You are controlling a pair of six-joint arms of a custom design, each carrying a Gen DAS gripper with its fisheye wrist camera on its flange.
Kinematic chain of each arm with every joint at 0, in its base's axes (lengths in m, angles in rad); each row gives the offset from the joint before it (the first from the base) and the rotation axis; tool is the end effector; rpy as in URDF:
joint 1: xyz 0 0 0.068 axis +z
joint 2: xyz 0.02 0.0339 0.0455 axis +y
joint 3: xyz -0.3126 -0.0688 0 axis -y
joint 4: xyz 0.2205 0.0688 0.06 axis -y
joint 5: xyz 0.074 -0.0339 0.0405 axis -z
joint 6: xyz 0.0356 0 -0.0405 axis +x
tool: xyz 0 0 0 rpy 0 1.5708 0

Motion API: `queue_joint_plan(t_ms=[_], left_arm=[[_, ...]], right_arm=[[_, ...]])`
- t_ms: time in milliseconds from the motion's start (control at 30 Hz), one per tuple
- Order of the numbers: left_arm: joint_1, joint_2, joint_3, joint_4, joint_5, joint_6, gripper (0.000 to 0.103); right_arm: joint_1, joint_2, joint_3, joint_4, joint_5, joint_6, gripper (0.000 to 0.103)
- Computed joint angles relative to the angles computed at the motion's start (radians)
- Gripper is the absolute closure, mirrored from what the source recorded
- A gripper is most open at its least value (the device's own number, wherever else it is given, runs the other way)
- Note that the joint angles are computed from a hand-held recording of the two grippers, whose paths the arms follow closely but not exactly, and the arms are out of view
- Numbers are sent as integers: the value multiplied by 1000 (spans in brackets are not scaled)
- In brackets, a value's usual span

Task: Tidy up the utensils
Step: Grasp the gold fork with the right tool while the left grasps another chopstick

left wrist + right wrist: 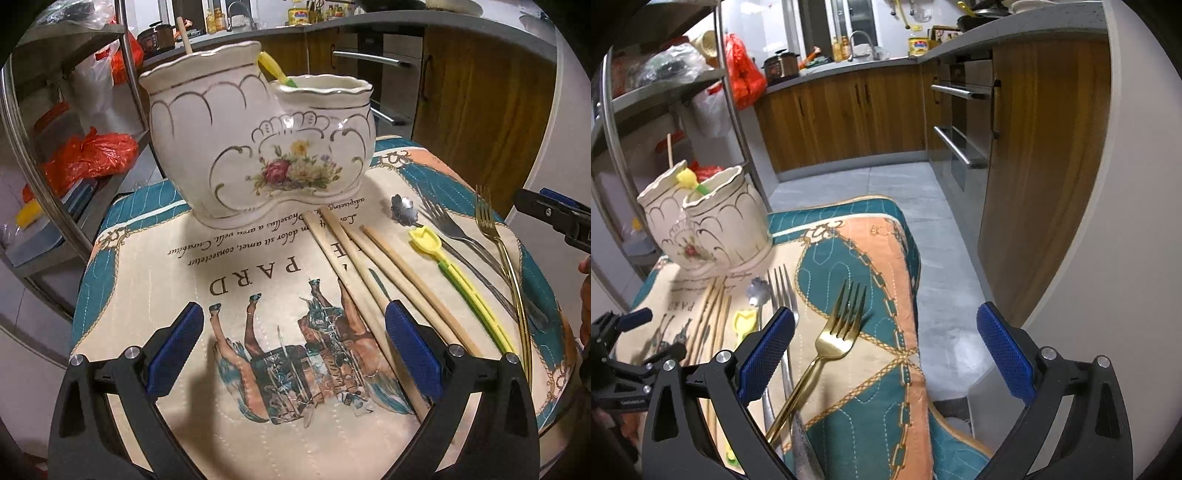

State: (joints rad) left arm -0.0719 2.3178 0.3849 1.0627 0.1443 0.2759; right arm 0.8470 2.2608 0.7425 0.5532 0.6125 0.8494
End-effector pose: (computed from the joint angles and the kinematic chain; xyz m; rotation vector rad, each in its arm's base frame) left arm 0.2797 -0.0253 0.0319 0.4836 2.3819 -0.0843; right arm 0.2466 0.2481 0.0528 0.2298 2.2978 0.0581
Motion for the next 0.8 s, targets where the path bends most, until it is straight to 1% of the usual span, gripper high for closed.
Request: queue_joint_plan(t_ms=[67, 167, 200, 233, 267, 333, 367, 400, 433, 467, 533, 600, 667, 733, 800], left_arm=[[-4, -3, 12, -30, -10, 1, 7], [-15, -6, 21, -46, -17, 4, 13], [-22, -5, 26, -47, -23, 1, 19], [-27, -8, 27, -50, -19, 3, 27], [-29, -12, 32, -62, -9, 4, 32], [-31, -22, 39, -91, 26, 15, 51], [-33, -26, 40, -100, 35, 18, 60], [-31, -30, 45, -118, 55, 26, 65], [-23, -37, 53, -147, 89, 37, 74], [-17, -42, 58, -166, 109, 45, 77], [-1, -56, 72, -212, 144, 73, 92], [10, -58, 75, -226, 148, 89, 92], [34, -66, 92, -272, 166, 116, 93], [66, -82, 104, -319, 183, 139, 95], [94, -91, 111, -345, 192, 157, 95]], right_arm=[[-3, 5, 7, 1, -13, -10, 5], [-11, 15, 22, -2, -36, -22, 7], [-19, 20, 31, -3, -51, -34, 8], [-24, 23, 40, -9, -61, -42, 12], [-28, 27, 51, -15, -72, -52, 15], [-45, 37, 81, -37, -110, -73, 31], [-53, 42, 91, -43, -130, -80, 35], [-61, 46, 98, -46, -148, -84, 41], [-69, 51, 103, -45, -170, -85, 45], [-77, 56, 109, -45, -190, -84, 47], [-89, 64, 118, -48, -221, -84, 58], [-101, 73, 117, -28, -258, -82, 65], [-115, 76, 105, 3, -281, -80, 69], [-128, 79, 91, 37, -305, -80, 77], [-137, 81, 76, 71, -329, -83, 81]])
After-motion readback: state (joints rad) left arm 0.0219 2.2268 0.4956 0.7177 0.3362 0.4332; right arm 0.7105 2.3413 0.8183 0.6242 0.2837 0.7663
